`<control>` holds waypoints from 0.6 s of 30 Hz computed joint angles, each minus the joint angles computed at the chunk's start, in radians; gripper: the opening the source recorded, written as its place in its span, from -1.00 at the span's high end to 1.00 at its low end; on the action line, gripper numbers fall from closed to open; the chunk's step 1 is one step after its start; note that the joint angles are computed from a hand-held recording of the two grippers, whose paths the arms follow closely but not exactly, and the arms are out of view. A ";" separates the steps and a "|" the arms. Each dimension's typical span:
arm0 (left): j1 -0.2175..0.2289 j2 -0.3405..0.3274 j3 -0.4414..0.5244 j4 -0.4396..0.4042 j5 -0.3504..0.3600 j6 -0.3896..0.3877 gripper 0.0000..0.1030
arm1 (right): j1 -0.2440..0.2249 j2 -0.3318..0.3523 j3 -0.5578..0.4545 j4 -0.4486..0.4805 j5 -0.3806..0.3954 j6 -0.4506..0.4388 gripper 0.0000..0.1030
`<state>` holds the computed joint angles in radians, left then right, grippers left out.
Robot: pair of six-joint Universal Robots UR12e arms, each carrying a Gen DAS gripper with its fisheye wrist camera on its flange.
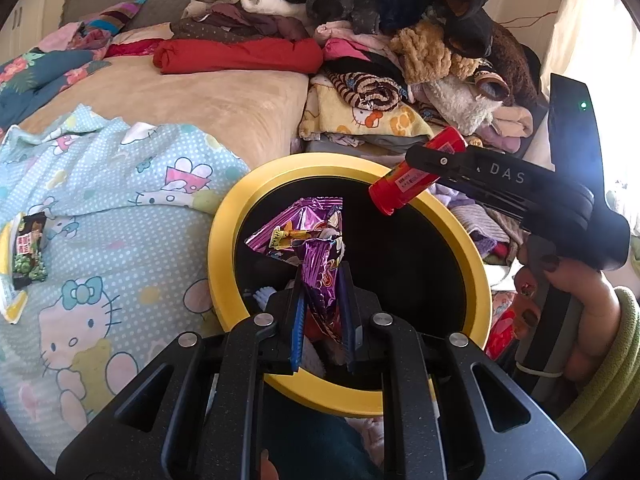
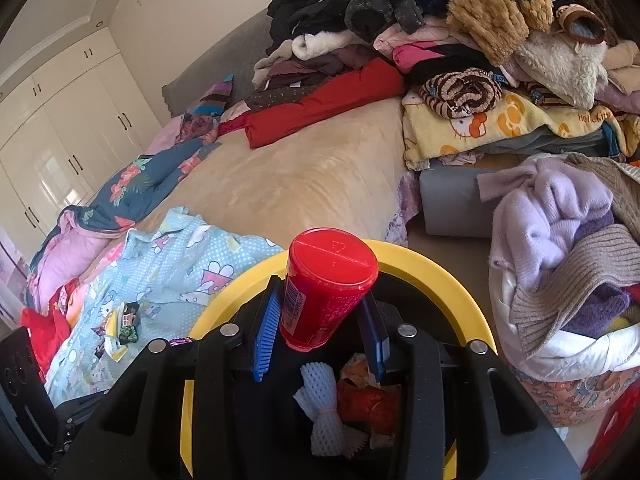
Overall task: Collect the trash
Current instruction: 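Open both tools to drop the wrapper and red can into the bin, then move both tools back toward the remaining wrappers on the sheet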
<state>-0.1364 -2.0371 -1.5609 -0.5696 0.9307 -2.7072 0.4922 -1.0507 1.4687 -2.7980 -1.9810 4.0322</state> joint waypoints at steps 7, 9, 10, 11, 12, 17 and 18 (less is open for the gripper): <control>0.004 -0.007 0.008 -0.003 -0.007 -0.022 0.76 | -0.002 0.002 -0.001 0.011 0.008 0.013 0.16; 0.007 -0.006 0.005 0.007 -0.004 -0.033 0.55 | -0.002 0.001 0.002 0.006 0.010 0.026 0.04; 0.008 -0.005 0.004 0.011 -0.004 -0.041 0.30 | -0.002 0.001 0.003 0.005 0.008 0.028 -0.05; 0.012 -0.005 0.003 0.017 -0.010 -0.053 0.09 | -0.002 0.001 0.004 0.005 0.005 0.032 -0.15; 0.015 -0.003 0.000 0.026 -0.014 -0.066 0.01 | -0.001 0.000 0.005 0.003 0.000 0.036 -0.19; 0.024 0.005 -0.011 0.090 -0.005 -0.112 -0.63 | 0.005 0.003 -0.004 0.011 -0.022 0.028 -0.36; 0.027 0.006 -0.014 0.101 -0.006 -0.122 -0.64 | 0.007 0.004 -0.006 0.010 -0.029 0.023 -0.38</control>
<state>-0.1089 -2.0307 -1.5750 -0.4690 0.9251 -2.8293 0.4995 -1.0465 1.4622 -2.7879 -2.0100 4.0555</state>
